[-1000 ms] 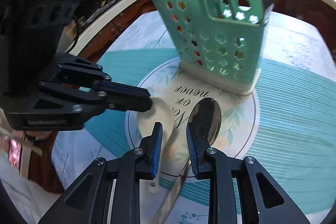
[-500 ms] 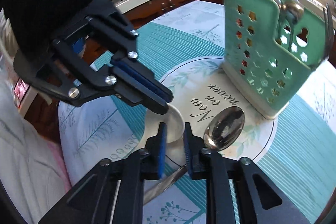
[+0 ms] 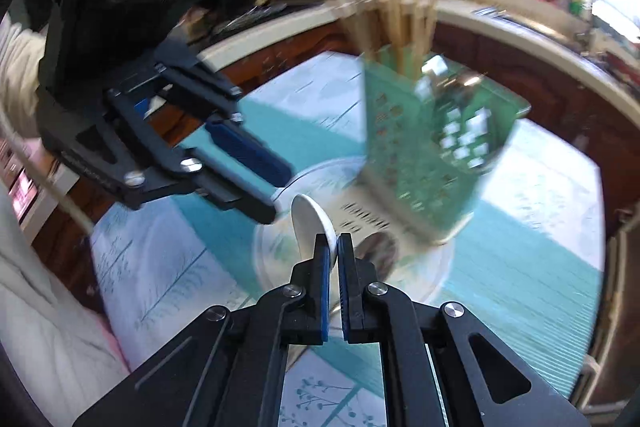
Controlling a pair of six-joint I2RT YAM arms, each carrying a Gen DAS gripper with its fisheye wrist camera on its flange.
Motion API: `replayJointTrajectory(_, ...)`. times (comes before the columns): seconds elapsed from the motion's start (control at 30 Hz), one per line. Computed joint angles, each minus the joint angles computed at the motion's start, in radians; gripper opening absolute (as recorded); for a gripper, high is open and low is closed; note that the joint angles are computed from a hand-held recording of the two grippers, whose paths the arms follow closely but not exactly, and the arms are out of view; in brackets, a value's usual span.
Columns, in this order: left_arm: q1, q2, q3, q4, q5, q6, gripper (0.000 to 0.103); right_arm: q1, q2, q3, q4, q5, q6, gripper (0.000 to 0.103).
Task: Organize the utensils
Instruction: 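Close the right tool on the white spoon while the left tool opens to release it, then carry the white ceramic spoon with the right tool and drop it into the caddy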
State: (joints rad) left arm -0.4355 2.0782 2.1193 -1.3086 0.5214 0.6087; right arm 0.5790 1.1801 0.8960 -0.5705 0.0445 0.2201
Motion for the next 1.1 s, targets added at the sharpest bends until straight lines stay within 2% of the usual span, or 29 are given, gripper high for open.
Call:
replayJointTrajectory(0.17,0.003,0.021,0.143,-0.031,-0.028,-0.146,0.044,-0.037,-0.079,0.063,-0.057,0.097,0.056,0.004)
replayJointTrajectory(0.33,-0.026,0.079,0.334,-0.048,-0.154,-0.334,0.066,-0.087,-0.106,0.18,-0.071,0.182,0.089,0.004)
replayJointTrajectory(0.47,-0.054,0.132,0.477,-0.063,-0.254,-0.429,0.078,-0.119,-0.086,0.27,-0.034,0.265,0.079,0.004)
replayJointTrajectory(0.57,-0.073,0.131,0.474,-0.029,-0.298,-0.474,0.083,-0.132,-0.043,0.337,-0.029,0.364,0.06,0.004)
replayJointTrajectory(0.63,-0.081,0.12,0.437,-0.002,-0.316,-0.506,0.084,-0.157,-0.01,0.359,-0.017,0.387,0.045,0.004)
replayJointTrajectory(0.87,-0.104,0.079,0.283,0.104,-0.344,-0.594,0.085,-0.164,0.112,0.284,0.149,0.453,-0.044,0.004)
replayJointTrajectory(0.97,-0.111,0.058,0.227,0.138,-0.363,-0.594,0.085,-0.163,0.161,0.24,0.203,0.437,-0.041,0.004)
replayJointTrajectory(1.1,-0.115,0.037,0.172,0.165,-0.382,-0.588,0.085,-0.186,0.218,0.241,0.192,0.361,0.008,0.005)
